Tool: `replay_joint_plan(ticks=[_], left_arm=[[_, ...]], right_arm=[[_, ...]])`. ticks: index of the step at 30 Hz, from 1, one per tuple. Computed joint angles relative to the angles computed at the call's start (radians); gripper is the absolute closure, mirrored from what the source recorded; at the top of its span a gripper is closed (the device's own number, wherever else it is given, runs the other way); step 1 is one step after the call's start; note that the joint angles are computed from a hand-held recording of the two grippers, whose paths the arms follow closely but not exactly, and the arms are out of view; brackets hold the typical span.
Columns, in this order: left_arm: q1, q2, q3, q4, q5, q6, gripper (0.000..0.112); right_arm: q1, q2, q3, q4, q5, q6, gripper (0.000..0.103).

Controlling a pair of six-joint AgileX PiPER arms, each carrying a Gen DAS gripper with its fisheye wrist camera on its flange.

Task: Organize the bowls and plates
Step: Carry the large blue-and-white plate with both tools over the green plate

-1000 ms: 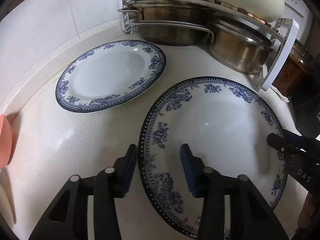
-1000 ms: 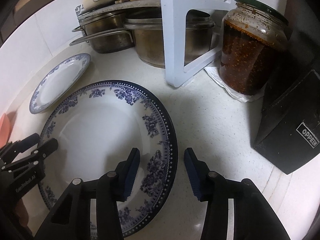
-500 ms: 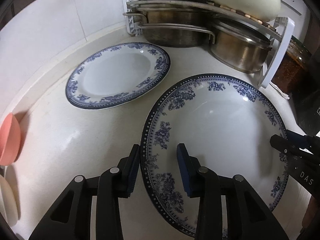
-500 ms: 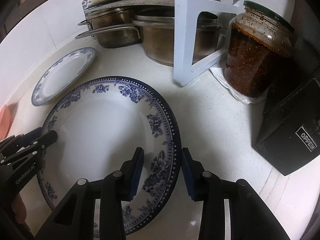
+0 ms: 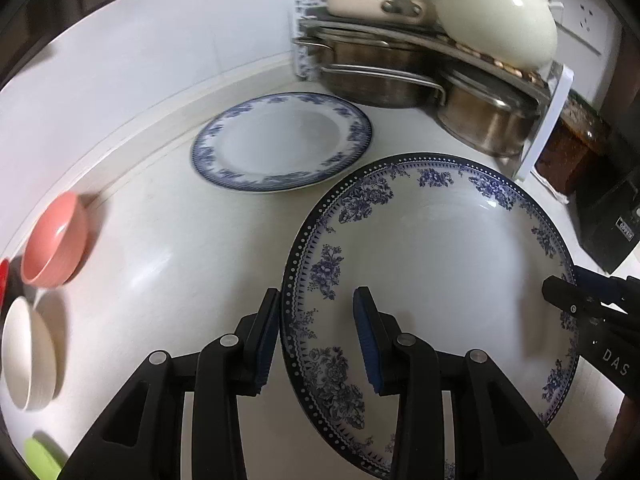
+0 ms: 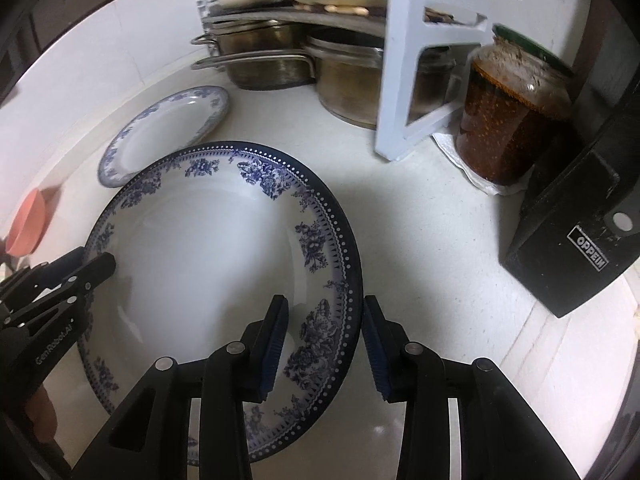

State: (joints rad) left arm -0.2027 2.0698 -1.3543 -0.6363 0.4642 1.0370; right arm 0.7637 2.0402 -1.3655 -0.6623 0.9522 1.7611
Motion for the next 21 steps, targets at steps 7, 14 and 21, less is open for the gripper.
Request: replay_joint_plan(ticks=[7,14,21], left_arm=[[0.08,-0.084,0.076,-0.028,-0.002,0.029,0.075],[0.173,-0.154,0.141,-0.082,0.002,0.09,0.076],[0.275,-0.204,0.183,-0.151,0.021,0.163,0.076]], right_arm=[[0.06,0.028,-0.115,0.009,0.074,-0.055,0.064],[0.105,0.071,-0.225,0.021,0.116,-0.11,0.064],[0.153,0.13,-0.367,0.015,0.174,-0.176,0.064]])
